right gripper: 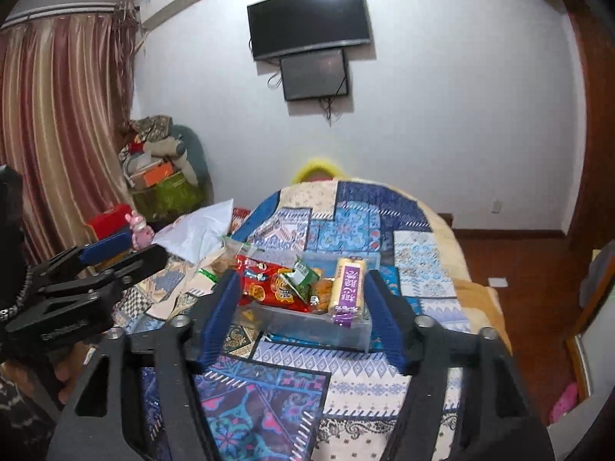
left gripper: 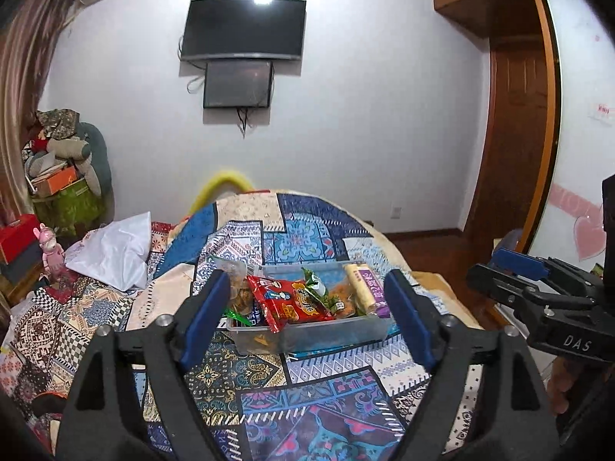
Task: Organize snacks
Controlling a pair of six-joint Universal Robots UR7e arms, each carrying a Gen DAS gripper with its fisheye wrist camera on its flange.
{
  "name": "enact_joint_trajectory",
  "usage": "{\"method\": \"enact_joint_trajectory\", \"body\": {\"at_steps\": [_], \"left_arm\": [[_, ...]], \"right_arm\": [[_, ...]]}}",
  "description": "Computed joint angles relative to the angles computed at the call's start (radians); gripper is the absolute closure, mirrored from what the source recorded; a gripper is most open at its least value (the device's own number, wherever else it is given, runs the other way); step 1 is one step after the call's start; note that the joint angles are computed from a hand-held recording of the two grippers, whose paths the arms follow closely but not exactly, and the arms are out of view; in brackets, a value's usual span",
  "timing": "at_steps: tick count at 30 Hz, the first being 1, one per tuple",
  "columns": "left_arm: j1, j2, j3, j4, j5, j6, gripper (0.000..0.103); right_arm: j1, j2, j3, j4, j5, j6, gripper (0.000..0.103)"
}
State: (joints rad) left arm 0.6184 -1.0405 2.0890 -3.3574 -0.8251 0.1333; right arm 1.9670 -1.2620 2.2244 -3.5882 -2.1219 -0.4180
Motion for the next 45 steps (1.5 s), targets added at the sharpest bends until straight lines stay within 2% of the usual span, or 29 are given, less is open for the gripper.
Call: {"method": "enact_joint_trajectory", "body": {"at_steps": [3, 5, 9, 13, 20, 45], "left_arm": [[-0.019, -0.023, 0.04, -0.045, 0.015, 0.012, 0.008], [-0.03, -0.031, 0.06, -0.077, 0.025, 0.027, 0.006], [-0.042, -0.048, 0.081, -0.087, 0.033, 0.025, 0.003], [-0.052, -0.053, 0.1, -0.119, 0.049, 0.031, 0.001], [-0.051, -0.054, 0.112, -0.119, 0.055, 0.023, 0.001], [-0.056, -0.037, 0.133, -0.151, 0.054, 0.039, 0.001]], "right_arm": [[0.018, 0.013, 0.016, -0.073, -0.021, -0.023, 0.027], [0.025, 0.02, 0.024, -0.106, -0.027, -0.036, 0.018], [0.048, 0.052, 0.019, -0.175, -0.061, -0.09, 0.015], [0.057, 0.063, 0.027, -0.217, -0.067, -0.094, 0.001], [0.072, 0.073, 0.055, -0.251, -0.073, -0.102, 0.001], [0.058, 0.058, 0.085, -0.249, -0.067, -0.043, 0.0]]}}
